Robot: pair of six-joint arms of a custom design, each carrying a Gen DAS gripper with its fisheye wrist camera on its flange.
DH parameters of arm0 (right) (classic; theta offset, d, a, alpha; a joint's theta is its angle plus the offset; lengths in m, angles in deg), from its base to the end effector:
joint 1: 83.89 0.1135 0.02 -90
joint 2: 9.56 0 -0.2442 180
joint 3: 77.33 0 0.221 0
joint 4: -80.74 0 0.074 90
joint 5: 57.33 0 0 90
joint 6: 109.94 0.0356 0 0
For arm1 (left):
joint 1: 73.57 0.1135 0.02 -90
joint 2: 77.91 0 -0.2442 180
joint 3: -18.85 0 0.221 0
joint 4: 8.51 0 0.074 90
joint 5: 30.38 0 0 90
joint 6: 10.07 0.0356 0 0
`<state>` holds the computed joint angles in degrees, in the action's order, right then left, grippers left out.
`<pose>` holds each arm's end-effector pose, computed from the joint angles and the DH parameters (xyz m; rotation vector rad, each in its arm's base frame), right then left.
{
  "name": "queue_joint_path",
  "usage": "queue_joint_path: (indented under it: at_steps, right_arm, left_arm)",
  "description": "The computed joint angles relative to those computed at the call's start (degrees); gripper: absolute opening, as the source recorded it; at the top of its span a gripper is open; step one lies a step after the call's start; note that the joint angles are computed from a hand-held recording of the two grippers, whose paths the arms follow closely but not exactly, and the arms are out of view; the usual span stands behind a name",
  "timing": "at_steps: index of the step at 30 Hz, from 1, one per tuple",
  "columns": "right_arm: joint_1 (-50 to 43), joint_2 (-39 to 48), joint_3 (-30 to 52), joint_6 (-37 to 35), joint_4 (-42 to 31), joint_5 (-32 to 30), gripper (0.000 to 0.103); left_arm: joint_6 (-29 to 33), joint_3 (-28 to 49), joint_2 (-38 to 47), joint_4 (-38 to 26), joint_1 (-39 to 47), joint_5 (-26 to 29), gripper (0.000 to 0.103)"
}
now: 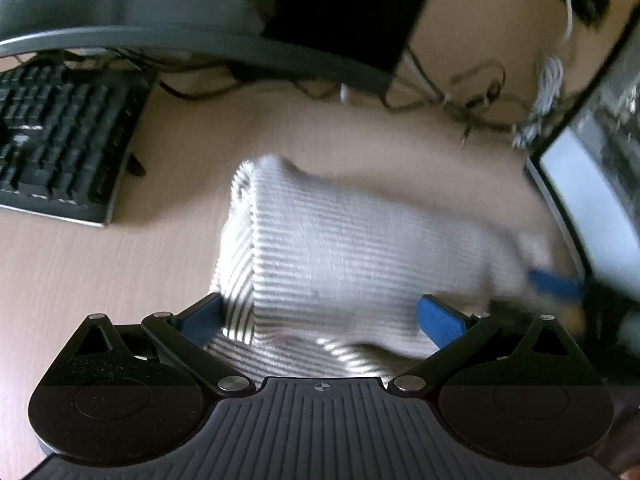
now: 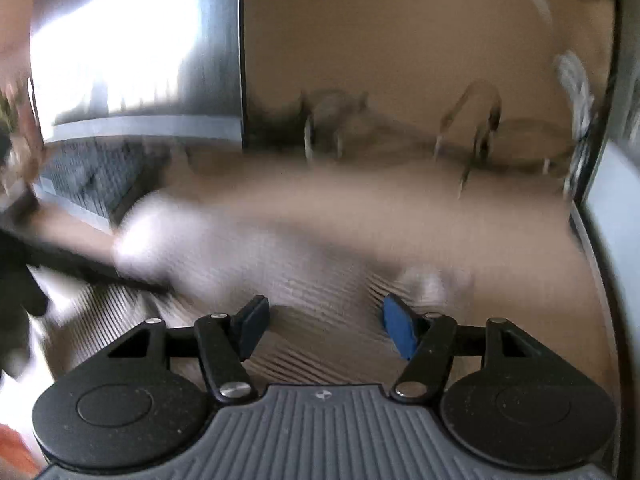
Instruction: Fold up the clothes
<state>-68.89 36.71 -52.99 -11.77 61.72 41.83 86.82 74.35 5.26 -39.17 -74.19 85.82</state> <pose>0.1354 0.0304 0.1359 -0.0525 2.2741 0.0299 0.2421 -0.0183 0.1632 0.3305 2.4995 -0.5455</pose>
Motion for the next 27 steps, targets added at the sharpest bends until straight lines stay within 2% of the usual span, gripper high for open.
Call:
queue_joint_path:
  at_steps: [2,7,8,11,12,14,16,17,20,23,24,27]
  right_arm:
    - [3.8,-0.6,-0.6,0.1,-0.6,3.5,0.070]
    - [5.1,-2.2,-0.7,0.7,-2.8,4.3,0.071]
    - [5.0,-2.5,-0.5,0.6,-3.4,4.1,0.071]
    - [3.0,-3.5,0.8,-1.5,-5.9,1.6,0.072]
    - [1.6,-3.7,1.2,-3.1,-6.7,-0.1,0.076]
    - [-0.5,-4.0,3.2,-5.8,-9.5,-2.7,0.078]
    - [-2.6,-4.6,6.1,-7.4,-12.4,-4.9,0.078]
    - [-5.1,-4.2,8.0,-8.8,-12.7,-7.9,0.078]
    - [-8.4,3.7,13.8,-12.0,-8.3,-13.1,0.077]
    - [-8.2,18.8,19.7,-14.9,-0.2,-16.9,0.077]
    - [-8.8,24.6,22.3,-16.0,0.9,-19.6,0.078]
    - [-7.6,36.4,27.6,-17.8,2.9,-21.6,0.083]
  left_arm:
    - [-0.2,0.1,-2.7,-0.6,1.2,2.9,0.103]
    - [1.5,-0.4,-5.8,-1.1,0.0,9.2,0.103]
    - [2.6,-0.5,-5.2,-1.4,-1.0,9.4,0.103]
    - [3.1,0.2,1.4,-2.3,-3.3,5.6,0.103]
    - [2.4,0.2,3.7,-1.8,-3.2,4.8,0.103]
    - [1.5,-1.6,4.5,1.3,-2.5,5.0,0.103]
    - [1.6,-1.5,4.5,0.7,-2.5,4.5,0.103]
    - [1.6,-1.5,4.4,0.5,-2.4,4.5,0.103]
    - [1.6,-2.2,3.3,0.3,-1.2,5.1,0.103]
    - [1.3,-2.4,0.5,-2.9,0.4,3.9,0.103]
    - [1.2,-1.9,-0.5,-4.7,0.9,3.2,0.103]
    - [2.0,-1.7,-4.8,-8.6,3.2,0.6,0.103]
